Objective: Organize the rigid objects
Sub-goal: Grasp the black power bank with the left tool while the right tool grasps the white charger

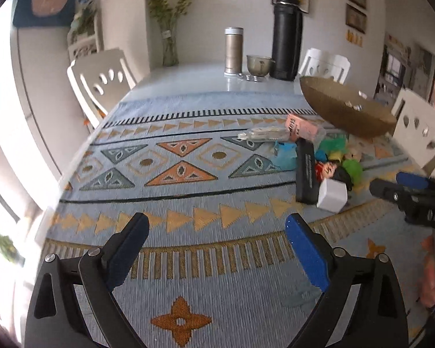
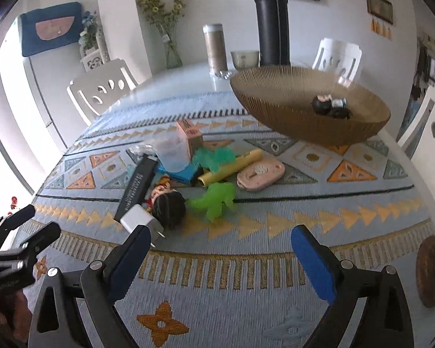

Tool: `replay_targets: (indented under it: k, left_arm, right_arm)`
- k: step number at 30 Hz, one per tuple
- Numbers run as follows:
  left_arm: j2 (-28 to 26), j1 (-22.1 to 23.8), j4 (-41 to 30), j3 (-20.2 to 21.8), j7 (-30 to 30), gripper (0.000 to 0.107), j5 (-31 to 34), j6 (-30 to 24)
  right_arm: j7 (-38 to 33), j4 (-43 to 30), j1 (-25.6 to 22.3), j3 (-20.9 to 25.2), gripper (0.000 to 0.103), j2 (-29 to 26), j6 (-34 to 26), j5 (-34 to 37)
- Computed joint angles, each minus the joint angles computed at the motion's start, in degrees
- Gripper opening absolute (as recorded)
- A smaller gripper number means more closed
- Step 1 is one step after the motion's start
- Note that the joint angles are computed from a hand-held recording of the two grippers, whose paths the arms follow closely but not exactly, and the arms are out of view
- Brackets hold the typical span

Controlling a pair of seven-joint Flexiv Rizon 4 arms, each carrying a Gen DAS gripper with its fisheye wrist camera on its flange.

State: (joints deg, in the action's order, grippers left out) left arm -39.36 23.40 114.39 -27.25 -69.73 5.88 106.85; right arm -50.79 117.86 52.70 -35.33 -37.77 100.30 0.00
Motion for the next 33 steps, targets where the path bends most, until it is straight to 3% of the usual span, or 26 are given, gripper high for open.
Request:
replay_targets:
  k: [3, 9, 15, 17, 20, 21, 22, 24, 26, 28, 31, 33]
  left_arm:
    - [0.56, -1.74, 0.40, 1.88, 0.52, 0.095, 0.65, 1.29]
    - [0.35, 1.14, 0.50, -1.06, -0.05, 0.095, -0.17, -1.34]
    - [0.90, 0.25, 0.35, -0.48, 0.76, 0.095, -0.97, -2.84]
    - [0.77, 2.08, -0.07, -3.33, 3.25, 0.094, -2.64, -6.44]
    - [-1.64, 10.02, -1.35, -14.50, 6.14, 0.094, -5.46, -14.76]
    - [-2.56, 11.71, -2.93, -17.91, 8.61, 0.094, -8.63, -20.19]
    - [-3.51, 12.57, -4.50, -19.46, 8.11, 0.094, -8.06, -23.42]
    - [-4.37, 10.58, -7.82, -19.16, 10.71, 0.087, -11.19, -27.77]
    - [-4.09, 6.13, -10.87, -15.11, 11.36, 0.073, -11.55, -29.77]
    - [-4.43, 3.46, -12.58, -12.89, 12.15, 0.071, -12.40, -30.90]
    - [-5.98, 3.09, -13.43, -13.91, 14.60, 0.064, -15.42, -32.68]
    - [-6.14, 2.11, -13.98, -13.35, 15.67, 0.061, -16.84, -33.38]
  right_arm:
    - [0.14, -0.25, -1.17, 1.30, 0.097, 0.32, -0.35, -0.25]
    - [1.04, -0.30, 0.34, -0.59, 0.097, -0.25, -1.68, -1.46]
    - [1.05, -0.11, -0.29, 0.13, 0.097, -0.04, -0.85, -2.12]
    - [0.59, 0.10, -1.28, 1.33, 0.097, 0.32, 0.53, -1.67]
    - [-0.36, 0.21, -3.16, 3.54, 0.097, 0.83, 2.45, -0.26]
    - [-0.70, 0.08, -3.74, 4.24, 0.097, 0.99, 2.61, 0.17]
    - [-0.95, -0.05, -4.31, 4.92, 0.097, 1.14, 2.71, 0.57]
    - [-1.53, -0.28, -5.95, 6.77, 0.097, 1.49, 3.24, 1.10]
    - [-2.22, -0.35, -7.02, 8.04, 0.097, 1.70, 4.05, 1.64]
    - [-3.86, -0.36, -9.31, 10.89, 0.097, 2.12, 5.98, 1.61]
    - [-8.73, -0.52, -13.28, 16.54, 0.093, 2.78, 8.91, -0.03]
    - [-12.70, -0.71, -11.03, 15.48, 0.089, 2.63, 8.21, -0.43]
